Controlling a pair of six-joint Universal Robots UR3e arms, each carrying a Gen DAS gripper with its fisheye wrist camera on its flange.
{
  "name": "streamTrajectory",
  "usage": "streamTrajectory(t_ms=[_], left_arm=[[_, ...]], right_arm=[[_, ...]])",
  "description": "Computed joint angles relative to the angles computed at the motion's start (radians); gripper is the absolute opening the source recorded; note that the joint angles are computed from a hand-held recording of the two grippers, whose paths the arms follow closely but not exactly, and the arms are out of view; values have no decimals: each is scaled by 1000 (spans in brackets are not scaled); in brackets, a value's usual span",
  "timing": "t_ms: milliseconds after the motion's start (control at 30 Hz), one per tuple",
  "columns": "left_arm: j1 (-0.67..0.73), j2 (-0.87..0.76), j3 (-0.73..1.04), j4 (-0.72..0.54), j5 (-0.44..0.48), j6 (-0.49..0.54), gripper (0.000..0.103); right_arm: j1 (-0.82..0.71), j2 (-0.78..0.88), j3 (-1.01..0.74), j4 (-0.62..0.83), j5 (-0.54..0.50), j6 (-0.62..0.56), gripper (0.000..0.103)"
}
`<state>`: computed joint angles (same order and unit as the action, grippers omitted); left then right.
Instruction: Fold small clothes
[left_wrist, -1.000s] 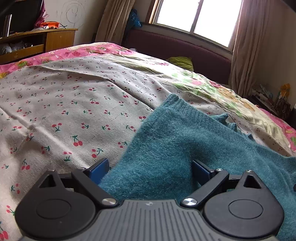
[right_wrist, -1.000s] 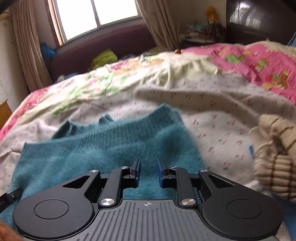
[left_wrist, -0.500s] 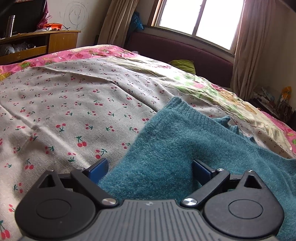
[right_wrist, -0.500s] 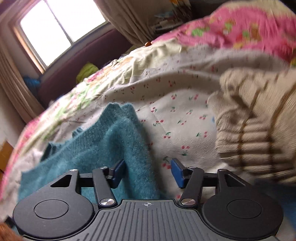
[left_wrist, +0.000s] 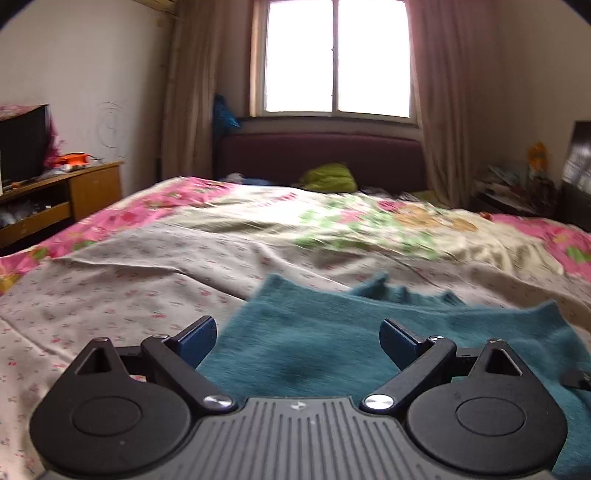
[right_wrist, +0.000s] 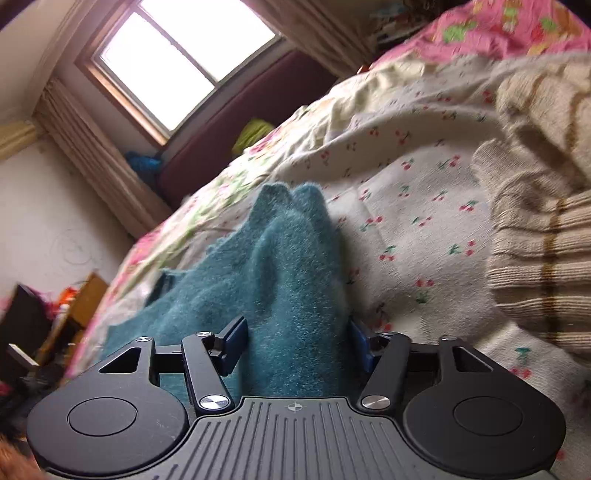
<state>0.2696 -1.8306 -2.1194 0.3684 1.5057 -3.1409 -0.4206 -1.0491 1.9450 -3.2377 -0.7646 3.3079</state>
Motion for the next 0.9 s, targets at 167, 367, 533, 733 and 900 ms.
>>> streamTrajectory(t_ms=[167,367,533,733,900], left_arm=[[-140,-91,128,-107,57,2,103],[-250,-216,249,-125,156,73,103],[-277,-313,283,-98,207,113,103],[-308,-305,300,-116,260,123,103],[-331,-342,323,9,309,159,103]], right_arm=[[-7,-30,-40,151,3,-79,55],[-14,9,-29,64,40,8,58],[-31,36,-29,38,79,44,42],[-39,49,-24,16,95,45,42],[-36,49,-15,1,92,35,42]])
